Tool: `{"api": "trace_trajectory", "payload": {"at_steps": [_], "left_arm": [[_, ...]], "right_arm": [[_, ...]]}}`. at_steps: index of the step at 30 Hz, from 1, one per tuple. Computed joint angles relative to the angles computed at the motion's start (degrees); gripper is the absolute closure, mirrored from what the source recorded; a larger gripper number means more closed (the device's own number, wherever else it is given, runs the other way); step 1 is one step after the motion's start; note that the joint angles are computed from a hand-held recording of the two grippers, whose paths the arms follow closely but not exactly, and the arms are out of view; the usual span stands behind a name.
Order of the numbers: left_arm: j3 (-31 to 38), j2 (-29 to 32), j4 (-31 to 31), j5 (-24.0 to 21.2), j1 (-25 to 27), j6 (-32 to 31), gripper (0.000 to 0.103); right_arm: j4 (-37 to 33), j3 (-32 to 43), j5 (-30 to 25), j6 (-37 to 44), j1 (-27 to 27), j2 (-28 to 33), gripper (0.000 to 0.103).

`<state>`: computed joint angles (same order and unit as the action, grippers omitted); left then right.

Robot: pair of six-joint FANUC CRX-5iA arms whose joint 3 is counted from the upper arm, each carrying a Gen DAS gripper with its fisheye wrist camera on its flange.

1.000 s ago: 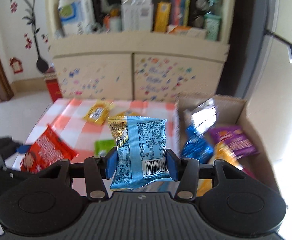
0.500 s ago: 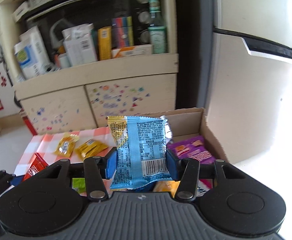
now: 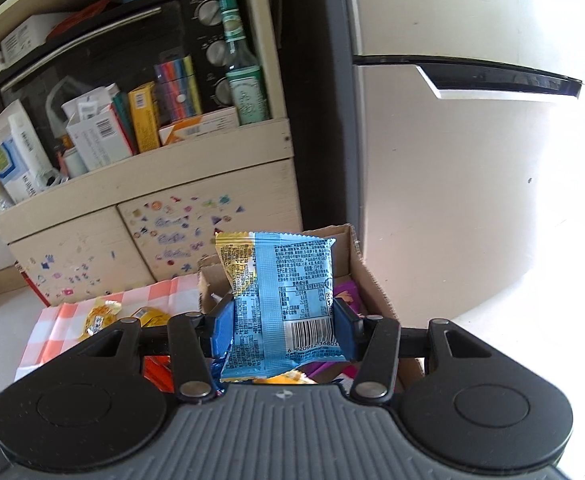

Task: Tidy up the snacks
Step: 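Carry the red packet with the left tool while the right carries the blue packet toward the box, then open both tools to drop the red and blue packets into the box, then move the left tool over the green packet while the right moves over the Amerie packet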

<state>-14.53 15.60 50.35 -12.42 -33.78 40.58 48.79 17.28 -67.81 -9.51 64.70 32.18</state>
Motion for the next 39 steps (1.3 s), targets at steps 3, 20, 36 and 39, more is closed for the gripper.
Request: {"api": "trace_trajectory", "payload": {"at_steps": [3, 20, 36, 39], "left_arm": [[1.2, 1.6, 3.7, 0.0, -1.6, -3.6, 0.034], [7.7, 4.4, -7.8, -8.1, -0.3, 4.3, 0.009], [4.1, 0.6, -5.8, -11.3, 5.8, 8.2, 0.009], [4.9, 0.2, -11.1, -12.6, 7.9, 11.8, 0.009]], "right_arm": [[0.0, -0.7, -0.3, -0.6, -0.2, -0.5, 0.046], [-2.6, -0.2, -0.7, -3.1, -1.1, -0.3, 0.022], [4.0, -0.5, 0.6, -4.1, -1.0, 1.3, 0.009], [2.3, 2.6, 0.9, 0.4, -1.0, 3.1, 0.008]]}}
